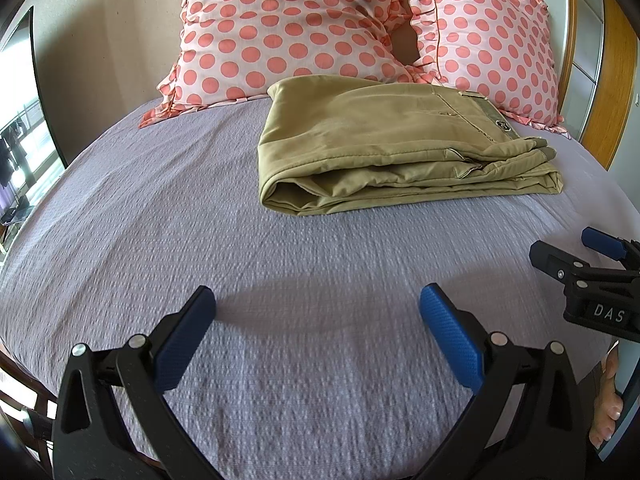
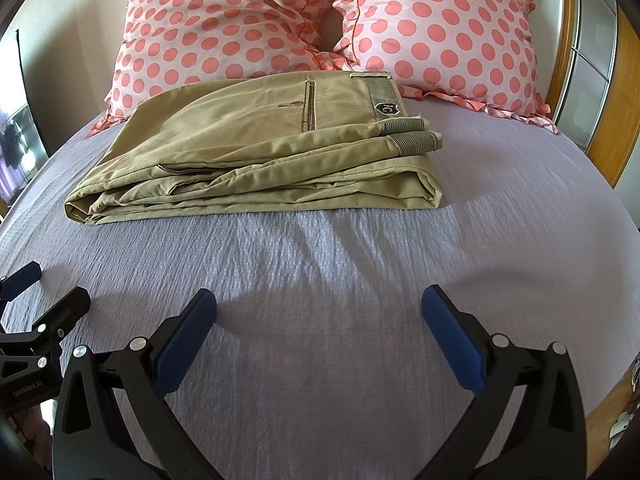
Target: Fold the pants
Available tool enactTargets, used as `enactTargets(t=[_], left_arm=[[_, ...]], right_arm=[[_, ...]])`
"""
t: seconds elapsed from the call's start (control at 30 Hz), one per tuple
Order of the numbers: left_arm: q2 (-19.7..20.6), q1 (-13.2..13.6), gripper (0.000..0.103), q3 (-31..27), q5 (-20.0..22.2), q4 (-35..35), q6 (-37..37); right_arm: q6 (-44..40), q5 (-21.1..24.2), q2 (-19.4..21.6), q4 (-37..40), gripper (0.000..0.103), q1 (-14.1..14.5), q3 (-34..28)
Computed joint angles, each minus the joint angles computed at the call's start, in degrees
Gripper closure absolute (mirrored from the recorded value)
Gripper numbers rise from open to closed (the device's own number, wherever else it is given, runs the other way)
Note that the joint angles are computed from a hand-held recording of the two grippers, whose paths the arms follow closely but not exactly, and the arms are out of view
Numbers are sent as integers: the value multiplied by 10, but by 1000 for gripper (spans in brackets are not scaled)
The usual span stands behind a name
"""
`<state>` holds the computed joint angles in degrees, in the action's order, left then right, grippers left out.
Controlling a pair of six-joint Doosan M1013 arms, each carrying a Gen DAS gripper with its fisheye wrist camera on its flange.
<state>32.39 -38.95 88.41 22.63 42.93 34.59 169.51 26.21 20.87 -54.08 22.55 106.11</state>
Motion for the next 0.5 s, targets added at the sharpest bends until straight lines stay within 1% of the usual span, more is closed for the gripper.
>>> enactTargets(t=[0.5], left_arm=[[0,0,2,0,0,0,-1]], right_arm=[[-3,-1,-1,2,1,-1,1]])
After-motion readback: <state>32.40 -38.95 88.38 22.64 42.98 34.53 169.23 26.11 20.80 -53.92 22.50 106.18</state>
